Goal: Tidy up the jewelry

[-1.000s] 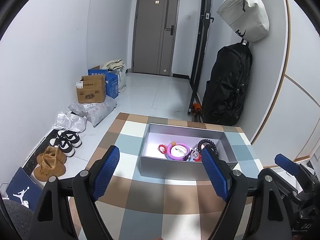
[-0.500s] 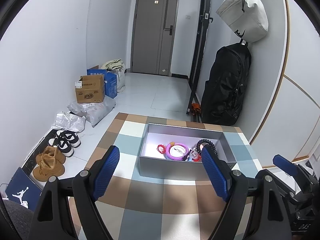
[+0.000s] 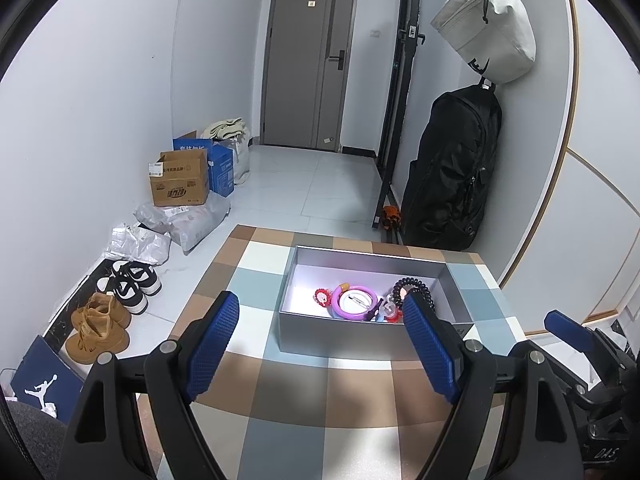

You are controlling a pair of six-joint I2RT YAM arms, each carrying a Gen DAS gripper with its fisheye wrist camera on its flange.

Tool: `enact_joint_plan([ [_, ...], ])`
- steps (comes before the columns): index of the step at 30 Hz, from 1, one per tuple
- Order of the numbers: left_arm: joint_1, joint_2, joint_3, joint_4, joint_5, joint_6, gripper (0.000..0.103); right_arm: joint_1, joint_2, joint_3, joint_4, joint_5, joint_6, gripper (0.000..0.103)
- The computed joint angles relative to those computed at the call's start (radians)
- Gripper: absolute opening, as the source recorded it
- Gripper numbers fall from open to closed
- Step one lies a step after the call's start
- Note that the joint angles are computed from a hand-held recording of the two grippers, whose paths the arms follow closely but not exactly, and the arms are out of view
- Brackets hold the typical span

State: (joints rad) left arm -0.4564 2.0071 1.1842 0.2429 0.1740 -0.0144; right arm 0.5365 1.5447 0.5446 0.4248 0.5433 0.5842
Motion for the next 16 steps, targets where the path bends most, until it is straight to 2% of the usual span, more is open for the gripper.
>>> enact_joint_plan([
  [14, 0.005, 0.007, 0.021, -0.039, 0.049, 0.012, 0.081, -0.002, -0.001, 0.0, -0.004, -0.003, 0.003, 0.103],
  [16, 0.0, 0.005, 0.009, -0.015, 0.024, 0.008, 0.081, -0.002, -0.001, 0.002, -0.008, -0.004, 0.005, 0.103],
])
